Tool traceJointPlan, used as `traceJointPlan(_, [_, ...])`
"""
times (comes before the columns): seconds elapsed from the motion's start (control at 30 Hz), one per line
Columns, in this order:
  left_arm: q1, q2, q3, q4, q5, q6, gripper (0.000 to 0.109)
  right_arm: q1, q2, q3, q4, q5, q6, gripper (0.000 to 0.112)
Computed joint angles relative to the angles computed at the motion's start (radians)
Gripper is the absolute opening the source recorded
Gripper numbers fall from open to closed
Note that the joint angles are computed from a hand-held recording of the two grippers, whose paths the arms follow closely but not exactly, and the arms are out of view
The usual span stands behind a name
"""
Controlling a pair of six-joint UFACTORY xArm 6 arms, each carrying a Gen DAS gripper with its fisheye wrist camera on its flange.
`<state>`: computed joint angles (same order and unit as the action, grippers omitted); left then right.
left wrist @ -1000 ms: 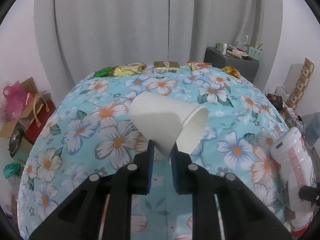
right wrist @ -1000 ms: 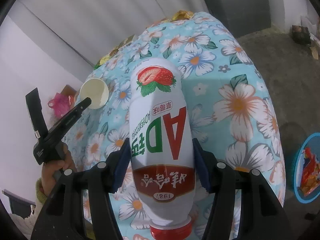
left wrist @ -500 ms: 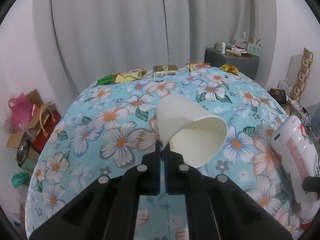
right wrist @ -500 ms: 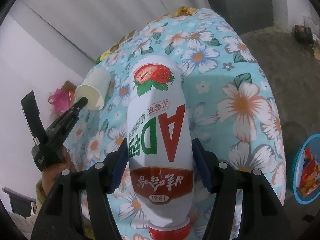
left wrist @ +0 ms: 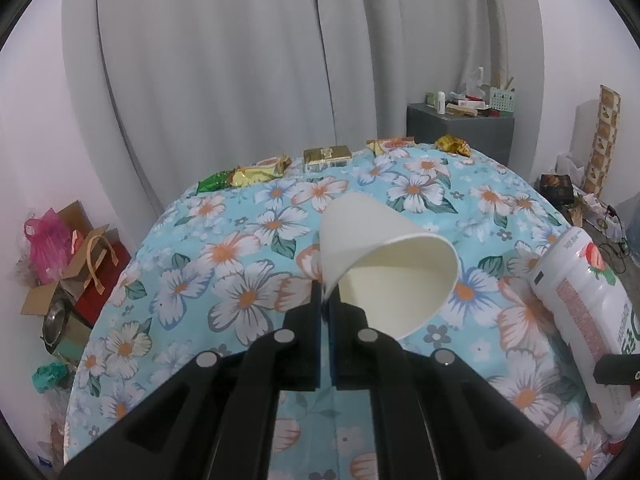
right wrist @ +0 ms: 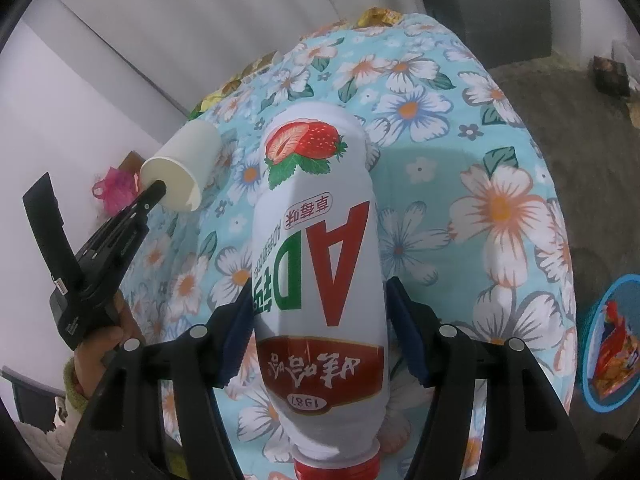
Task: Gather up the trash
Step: 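Carry the paper cup and milk bottle over the blue wastebasket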
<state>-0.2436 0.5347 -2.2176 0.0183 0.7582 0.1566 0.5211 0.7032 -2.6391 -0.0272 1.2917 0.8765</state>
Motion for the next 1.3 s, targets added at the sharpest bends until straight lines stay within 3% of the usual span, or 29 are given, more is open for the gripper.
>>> traceJointPlan(0.2, [-0.004,-0.015,0.022,0.006,-0.022,0.005,0.002,-0.008,-0.158,0.283,0.024,-0.151,0.023,0.059])
traceJointPlan(0.6, [-0.014,-0.065,0.085,-0.012,-0.060,0.022,0.002,-0.028,-0.308,0.528,0.080,-0.288,0.037,0.059])
traceJointPlan(0.9, [-0.033,-0.165,0.220,-0.070,-0.122,0.084,0.002,-0.033,-0.365,0.627,0.126,-0.389,0.054,0.059])
traceJointPlan(1.3, [-0.059,-0.304,0.367,-0.172,-0.203,0.172,0.002,-0.005,-0.399,0.614,0.075,-0.386,0.103,0.059])
